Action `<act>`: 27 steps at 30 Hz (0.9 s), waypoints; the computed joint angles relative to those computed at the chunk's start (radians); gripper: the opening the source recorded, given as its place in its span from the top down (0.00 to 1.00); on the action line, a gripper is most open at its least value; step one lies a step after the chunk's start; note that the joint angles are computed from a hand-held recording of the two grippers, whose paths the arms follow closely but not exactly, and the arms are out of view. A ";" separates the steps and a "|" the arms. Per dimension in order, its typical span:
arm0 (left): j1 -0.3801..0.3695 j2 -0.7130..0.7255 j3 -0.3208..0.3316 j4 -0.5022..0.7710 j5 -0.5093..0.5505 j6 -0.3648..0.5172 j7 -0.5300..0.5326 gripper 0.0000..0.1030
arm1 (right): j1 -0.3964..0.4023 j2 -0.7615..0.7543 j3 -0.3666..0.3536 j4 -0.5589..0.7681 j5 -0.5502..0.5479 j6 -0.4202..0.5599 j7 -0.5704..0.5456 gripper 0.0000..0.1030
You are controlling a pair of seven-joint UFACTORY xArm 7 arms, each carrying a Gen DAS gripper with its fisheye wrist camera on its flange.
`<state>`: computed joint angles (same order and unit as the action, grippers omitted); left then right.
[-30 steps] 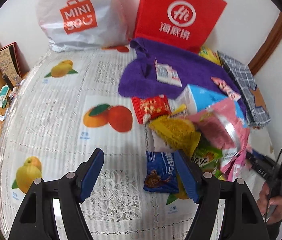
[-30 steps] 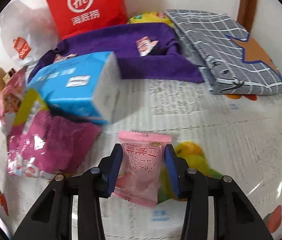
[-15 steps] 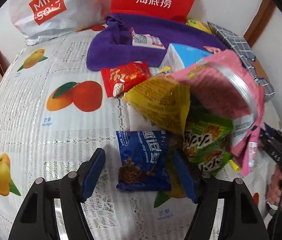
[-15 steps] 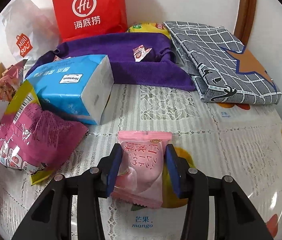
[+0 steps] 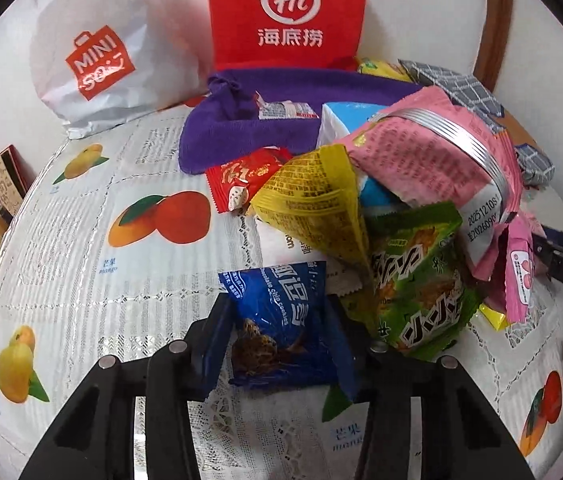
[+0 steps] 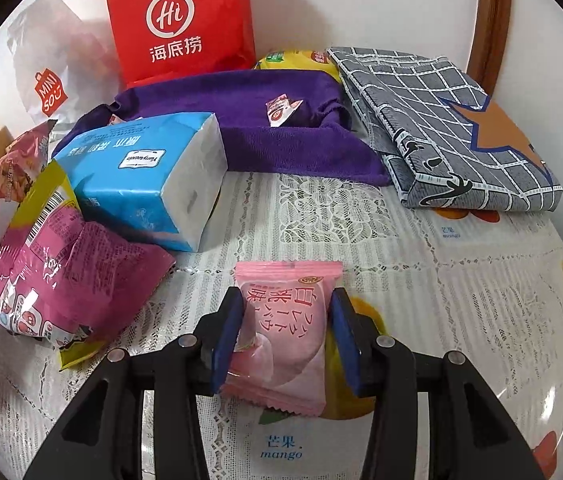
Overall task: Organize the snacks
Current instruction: 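Grasp the blue snack bag with the left gripper, then carry the blue bag in the left gripper over the purple towel while the right carries the pink pastry there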
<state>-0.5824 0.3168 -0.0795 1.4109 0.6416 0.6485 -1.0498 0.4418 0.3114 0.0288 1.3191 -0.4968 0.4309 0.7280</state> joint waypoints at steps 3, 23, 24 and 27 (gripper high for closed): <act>-0.005 0.003 0.003 0.002 0.009 -0.001 -0.014 0.57 | 0.000 -0.002 0.000 -0.003 0.002 -0.003 0.003 0.56; 0.017 -0.008 -0.007 -0.010 -0.050 -0.028 0.015 0.58 | 0.011 0.001 -0.006 0.010 -0.018 0.014 0.013 0.59; 0.019 -0.014 -0.008 -0.015 -0.059 -0.032 0.016 0.58 | 0.015 0.001 -0.007 0.012 -0.027 0.019 0.017 0.59; 0.023 -0.034 -0.013 -0.026 -0.077 -0.027 0.023 0.58 | 0.025 -0.006 -0.014 0.017 -0.059 0.044 0.039 0.60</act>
<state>-0.5593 0.2827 -0.0928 1.3848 0.5648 0.6219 -1.0271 0.4673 0.3054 0.0151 1.3356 -0.5560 0.4751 0.7673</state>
